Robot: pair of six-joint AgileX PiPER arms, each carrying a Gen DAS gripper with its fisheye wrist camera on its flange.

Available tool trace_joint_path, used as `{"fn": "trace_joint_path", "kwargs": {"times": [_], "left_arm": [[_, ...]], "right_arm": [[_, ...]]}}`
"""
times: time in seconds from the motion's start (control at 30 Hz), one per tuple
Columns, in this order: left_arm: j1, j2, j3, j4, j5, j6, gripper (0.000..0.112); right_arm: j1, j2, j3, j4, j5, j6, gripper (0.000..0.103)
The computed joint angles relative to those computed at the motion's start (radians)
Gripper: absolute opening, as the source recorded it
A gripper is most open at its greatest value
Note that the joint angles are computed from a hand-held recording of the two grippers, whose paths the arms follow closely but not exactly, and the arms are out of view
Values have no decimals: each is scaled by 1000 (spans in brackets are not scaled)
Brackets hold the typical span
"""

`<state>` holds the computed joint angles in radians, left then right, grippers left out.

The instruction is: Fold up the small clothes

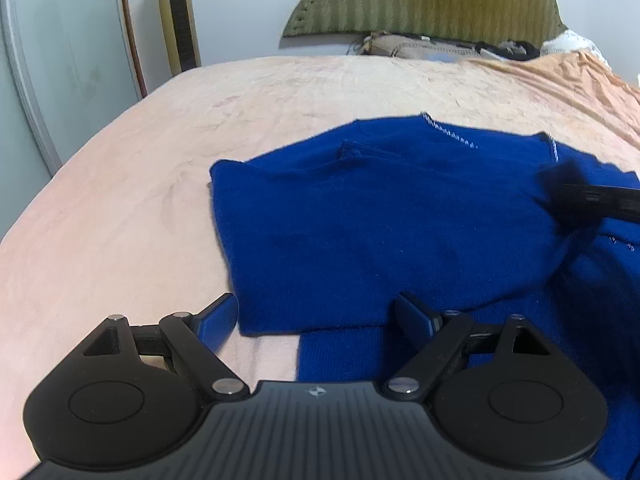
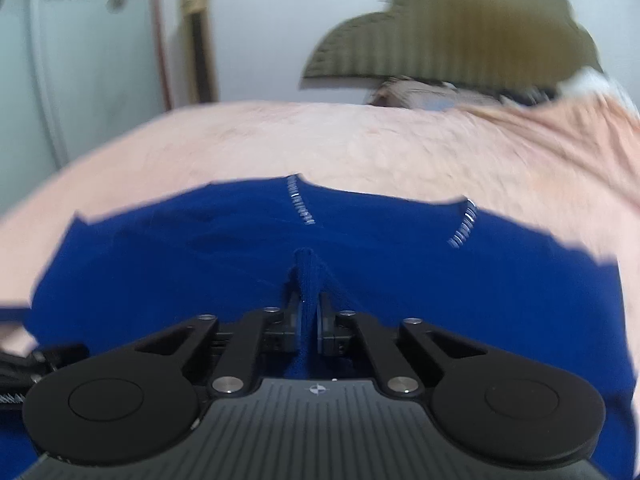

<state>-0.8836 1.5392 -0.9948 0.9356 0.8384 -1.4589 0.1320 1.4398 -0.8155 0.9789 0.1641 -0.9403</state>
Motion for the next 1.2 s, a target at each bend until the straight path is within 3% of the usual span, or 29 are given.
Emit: {"fn": "trace_joint_path", "kwargs": {"times": [0.1, 0.17, 0.23, 0.33, 0.43, 0.5, 0.53, 0.57, 0.73, 0.8, 0.87, 1.03, 1.2], "left_arm": [[-34, -11, 10, 52, 30, -27, 87], [-52, 1, -4, 57, 41, -5, 87], [-66, 17, -26, 48, 35, 22, 87], [-100, 40, -59, 51, 49, 49, 87], [-146, 55, -74, 92, 91, 54, 87], [-164, 67, -87, 103, 123, 65, 87], [-164, 72, -93, 105, 133, 68, 87], [-161, 74, -96, 105, 138, 64, 87], [-81, 110, -167, 59, 148, 8, 87], [-54, 136, -216, 50, 186, -17, 87], [-37, 146, -255, 56, 222, -33, 87], [0, 127, -272, 71, 217, -29, 87], [35, 178, -323, 0, 163, 71, 87]], "right_arm": [[-120, -117, 105, 300, 45, -264, 4], [-262, -157, 157, 407, 162, -332, 7], [-416, -122, 149, 358, 347, -247, 24], [-524, -40, 124, 378, 497, -240, 29], [-565, 9, 107, 439, 579, -283, 30], [-563, 23, 98, 449, 584, -294, 30], [-560, 33, 87, 441, 590, -291, 24], [-545, 39, 67, 417, 582, -263, 10], [-409, 72, -126, 232, 544, -134, 10], [-338, 110, -262, 153, 531, -58, 10], [-306, 112, -376, 167, 551, -62, 10], [-446, 11, -374, 448, 617, -268, 9], [-629, 119, -294, 312, 500, -123, 10]]}}
